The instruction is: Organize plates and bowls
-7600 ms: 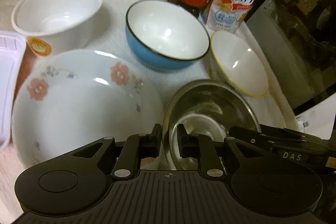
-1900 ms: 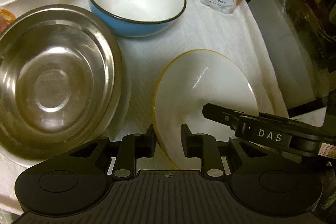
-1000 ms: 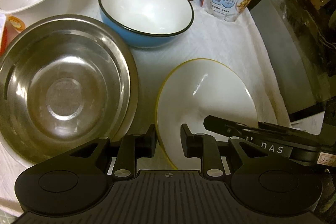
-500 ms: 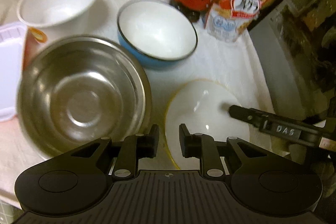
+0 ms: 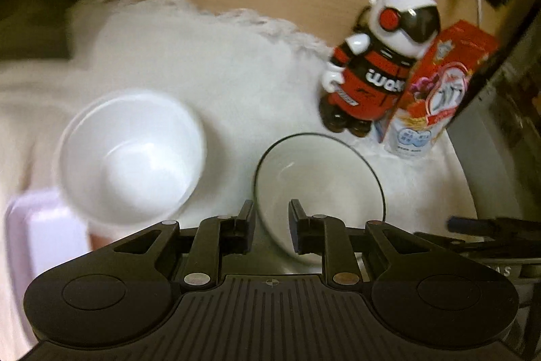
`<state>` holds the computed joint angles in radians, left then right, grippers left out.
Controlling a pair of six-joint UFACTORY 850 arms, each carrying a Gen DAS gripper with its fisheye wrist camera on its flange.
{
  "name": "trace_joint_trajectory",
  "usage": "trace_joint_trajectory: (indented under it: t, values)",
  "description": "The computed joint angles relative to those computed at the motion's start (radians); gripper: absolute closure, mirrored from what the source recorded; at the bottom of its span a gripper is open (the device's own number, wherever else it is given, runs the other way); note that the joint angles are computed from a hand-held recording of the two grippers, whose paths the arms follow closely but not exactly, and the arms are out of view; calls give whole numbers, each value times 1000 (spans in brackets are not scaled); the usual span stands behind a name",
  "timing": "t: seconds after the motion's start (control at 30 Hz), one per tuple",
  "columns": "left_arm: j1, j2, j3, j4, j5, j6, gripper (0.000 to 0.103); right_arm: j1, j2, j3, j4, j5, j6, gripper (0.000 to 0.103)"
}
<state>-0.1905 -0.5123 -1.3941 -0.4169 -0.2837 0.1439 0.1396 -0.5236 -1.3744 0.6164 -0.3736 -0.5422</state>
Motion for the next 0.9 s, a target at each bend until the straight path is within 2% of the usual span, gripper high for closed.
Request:
trace_joint_trajectory:
  t: [0.07,0.13,0.23,0.3,0.4,0.57,0.8,0.9]
  values:
    - [-2,-45,-54,37,-16,19,80,10,-15,-10,137,4,-114,14]
    - [-2,-83,-98,49,-45,54,80,21,-32,-27,195,16,-119,14]
    - [9,-138,-154,7,-86,134,79,12,-89,-85,358,-61,-176,14]
    - [15,-162,-176,-23,-103,178,78,8,-153,-162,306,-130,-80,14]
    - [16,-197,-216,-33,-141,205,74,13,-215,-236,190,-162,67,14]
    - [17,-249,-285,5,-210,187,72,14,-286,-310,98,-218,179,14]
    - [29,-284,-333,-52,-262,248,71,5,-323,-346,113,-252,168,12]
    - [30,-294,-344,-67,-268,276,71,4,-341,-379,88,-293,167,8]
